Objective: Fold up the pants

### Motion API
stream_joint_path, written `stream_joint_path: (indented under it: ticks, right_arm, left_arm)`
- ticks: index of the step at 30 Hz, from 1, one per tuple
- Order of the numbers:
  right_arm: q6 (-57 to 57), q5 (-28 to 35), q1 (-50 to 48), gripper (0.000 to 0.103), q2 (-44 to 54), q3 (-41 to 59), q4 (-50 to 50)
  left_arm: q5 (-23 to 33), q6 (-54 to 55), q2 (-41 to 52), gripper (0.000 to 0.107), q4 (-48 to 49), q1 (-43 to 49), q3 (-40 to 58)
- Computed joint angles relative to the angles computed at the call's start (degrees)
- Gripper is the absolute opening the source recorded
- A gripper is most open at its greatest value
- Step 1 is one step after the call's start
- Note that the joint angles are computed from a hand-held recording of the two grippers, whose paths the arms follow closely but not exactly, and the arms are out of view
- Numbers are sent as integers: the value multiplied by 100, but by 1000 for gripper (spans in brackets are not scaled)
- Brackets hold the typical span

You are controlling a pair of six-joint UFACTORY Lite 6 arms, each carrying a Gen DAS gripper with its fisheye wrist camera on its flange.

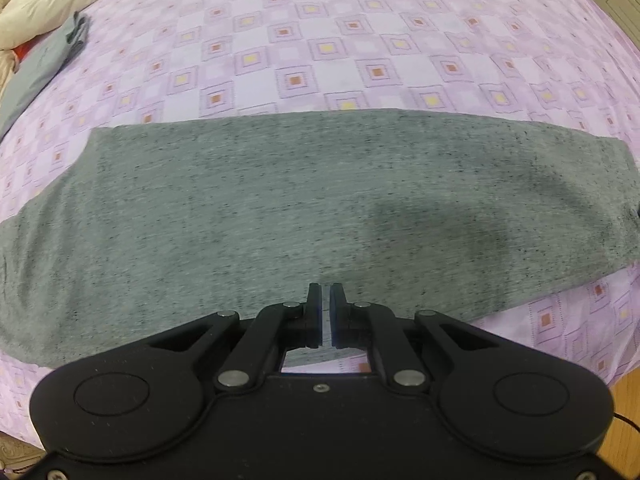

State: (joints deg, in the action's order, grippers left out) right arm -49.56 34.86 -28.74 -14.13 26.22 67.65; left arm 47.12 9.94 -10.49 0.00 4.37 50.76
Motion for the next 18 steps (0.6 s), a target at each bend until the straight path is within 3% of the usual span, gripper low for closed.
stream_joint_path:
  ticks: [6,10,12,15,18]
  right_arm:
    - [-1436,534,-27,81,1683,1137,981]
    - [-675,497,233,74,2130,1864,123]
    - [525,127,506,40,2007,2088,-969]
    - [1448,80,656,14,1730,2160,-1953]
    - [1400,181,724,12,1290,2066,-2096]
  left_arm:
    - [13,-394,304,13,128,-363,161]
    - [-18,-633,686,13,82,-584,421]
    - [-71,-747,979,13,19,-721,619]
    - [-248,-884,1554,13,-79,-982,1040]
    - [-424,-1040,2235,13,-139,-1215,1630]
